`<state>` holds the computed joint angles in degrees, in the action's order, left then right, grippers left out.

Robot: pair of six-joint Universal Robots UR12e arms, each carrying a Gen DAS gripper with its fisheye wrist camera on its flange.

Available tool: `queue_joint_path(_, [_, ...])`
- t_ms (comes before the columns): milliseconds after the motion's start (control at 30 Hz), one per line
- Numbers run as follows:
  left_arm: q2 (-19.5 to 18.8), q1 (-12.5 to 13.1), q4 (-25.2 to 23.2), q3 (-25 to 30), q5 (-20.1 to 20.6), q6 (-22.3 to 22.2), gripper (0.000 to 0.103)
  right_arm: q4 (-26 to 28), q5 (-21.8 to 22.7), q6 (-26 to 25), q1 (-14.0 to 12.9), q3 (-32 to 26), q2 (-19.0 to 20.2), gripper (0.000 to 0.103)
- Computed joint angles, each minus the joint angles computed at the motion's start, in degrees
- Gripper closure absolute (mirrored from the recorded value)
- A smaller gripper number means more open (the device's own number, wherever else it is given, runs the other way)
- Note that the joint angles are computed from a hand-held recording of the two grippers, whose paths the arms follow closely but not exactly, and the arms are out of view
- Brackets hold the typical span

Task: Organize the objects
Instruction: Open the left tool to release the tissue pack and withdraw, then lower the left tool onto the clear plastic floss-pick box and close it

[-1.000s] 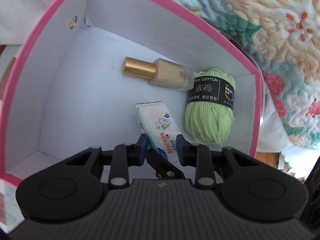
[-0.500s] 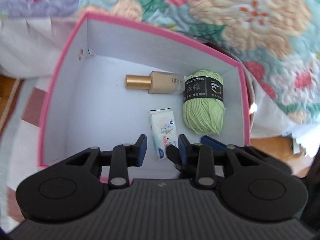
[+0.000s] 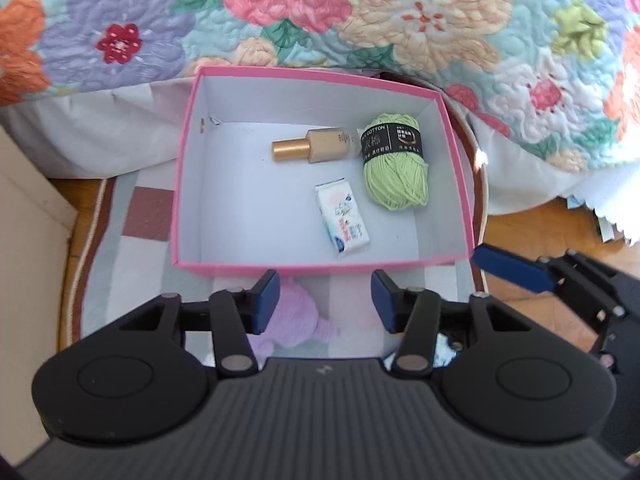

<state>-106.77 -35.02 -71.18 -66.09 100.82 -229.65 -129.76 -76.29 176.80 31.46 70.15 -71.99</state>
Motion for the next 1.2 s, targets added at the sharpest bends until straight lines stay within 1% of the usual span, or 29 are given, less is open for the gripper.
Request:
queue_joint_path(100, [0.70,-0.80,-1.75,0.53,0.94,0.40,0.051,0.08,-0.94,-1.61,0.39,0.82,-1.49,0.041])
queue_joint_path(133, [1.10,-1.04,-1.55,0.39,1.16,0.04,0.051,-0.84,-1.53,-1.68,0.59,1.56,-2.13,0.041])
queue_joint_path(200, [1.31,-1.78,-2.99,1.26,2.50,0.09,0.050,-2.22,-1.86,-2.06,0.82,2.96,-3.29,0.038])
queue_joint_path(367, [1.90,-3.67,-5.89,2.91,5.89,1.87,0.042,-1.76,-0.82,-2.75,1.06,5.57,-6.02,0.036])
queue_joint_path(433, [1.87,-4.80,-7.22,3.45,8.57,2.89,0.039,-1.03,0.10,-3.66,1.08,6.30,-6.96,0.035])
queue_joint_path(500, [2.00,-5.65,-8.38,3.53,9.81,3.71,0.036,0.01,1.45,-4.27,1.01,6.92,-7.80,0.034])
queue_joint_path(567, [2.47,-6.08,-8.47,2.84,8.98,3.98,0.035,1.39,2.75,-4.72,0.96,7.45,-8.52,0.032])
queue_joint_path(633, [3.03,-6.16,-7.52,1.71,6.98,4.55,0.035,3.04,3.13,-5.27,1.17,7.79,-9.16,0.031])
queue_joint_path(700, [3.27,-6.20,-7.53,1.16,5.24,5.26,0.035,4.87,3.14,-6.48,1.39,8.10,-9.85,0.030])
queue_joint_path(767, [3.37,-6.59,-8.02,0.84,4.97,5.53,0.034,5.90,2.75,-7.04,1.66,8.44,-10.48,0.028])
queue_joint_path(833, [3.77,-6.83,-8.01,0.10,4.70,5.28,0.033,6.49,2.83,-7.11,1.74,8.87,-11.04,0.024])
queue_joint_path(933, [4.72,-6.95,-7.02,-1.63,3.88,4.47,0.030,7.24,4.14,-6.97,1.60,9.55,-11.66,0.021])
queue_joint_path(967, [5.04,-6.95,-6.58,-2.27,3.54,4.17,0.030,7.01,4.25,-7.24,1.69,9.93,-11.84,0.020])
queue_joint_path(1100, [6.16,-6.98,-4.70,-4.86,2.48,4.82,0.028,3.06,2.91,-10.30,2.65,12.40,-12.62,0.015])
queue_joint_path(1200, [6.89,-6.72,-3.02,-7.04,1.76,4.70,0.027,1.34,4.49,-9.04,2.56,13.28,-12.12,0.013])
